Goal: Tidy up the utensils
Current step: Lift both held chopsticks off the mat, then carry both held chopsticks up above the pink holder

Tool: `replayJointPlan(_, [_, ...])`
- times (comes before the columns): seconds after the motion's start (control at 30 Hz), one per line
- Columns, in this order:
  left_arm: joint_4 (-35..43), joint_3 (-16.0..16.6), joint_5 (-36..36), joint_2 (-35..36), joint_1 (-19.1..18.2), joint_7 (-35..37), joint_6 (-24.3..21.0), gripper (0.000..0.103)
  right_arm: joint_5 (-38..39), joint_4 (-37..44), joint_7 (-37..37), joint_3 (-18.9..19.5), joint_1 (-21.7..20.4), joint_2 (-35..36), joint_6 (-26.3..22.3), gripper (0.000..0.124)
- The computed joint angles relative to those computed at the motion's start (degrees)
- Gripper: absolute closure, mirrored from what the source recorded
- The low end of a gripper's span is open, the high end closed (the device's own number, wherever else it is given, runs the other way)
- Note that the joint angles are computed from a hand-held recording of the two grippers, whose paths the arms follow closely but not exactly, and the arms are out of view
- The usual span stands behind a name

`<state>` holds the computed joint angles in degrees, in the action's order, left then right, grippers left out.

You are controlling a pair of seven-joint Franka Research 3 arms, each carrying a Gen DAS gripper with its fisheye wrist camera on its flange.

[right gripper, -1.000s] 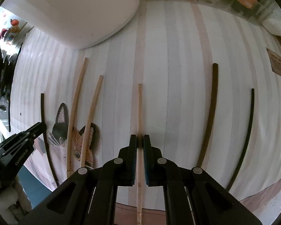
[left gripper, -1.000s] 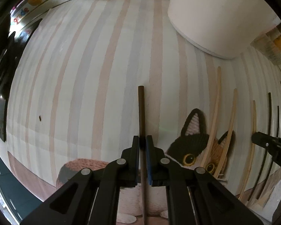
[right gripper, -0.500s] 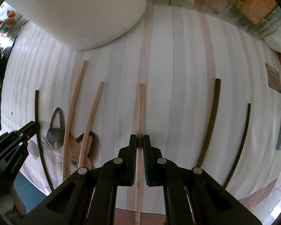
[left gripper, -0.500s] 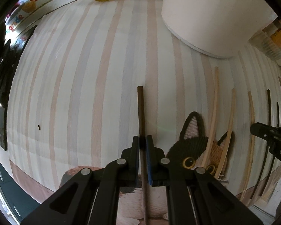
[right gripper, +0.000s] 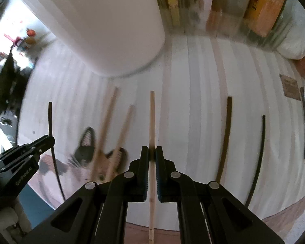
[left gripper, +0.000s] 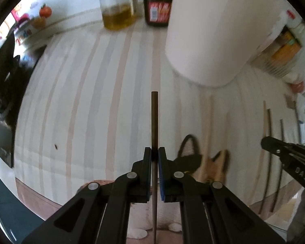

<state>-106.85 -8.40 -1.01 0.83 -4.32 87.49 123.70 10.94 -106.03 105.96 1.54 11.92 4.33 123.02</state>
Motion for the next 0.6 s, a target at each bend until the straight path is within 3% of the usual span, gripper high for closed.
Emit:
replayJointPlan(0.33, [1.63,0.12,-2.52,-3.35,-0.52,1.56,2.57,0.099,0.86,-2.44,-1.41,-0.06,-0.57,-5.63,7.18,0.118])
replayJointPlan(0.6, [6.0,0.74,-5.35,-4.24,-0.64,2.58,5.29,0.1,1.07,2.13,-1.59,-0.16,-1.33,-5.76,11.63,0.118])
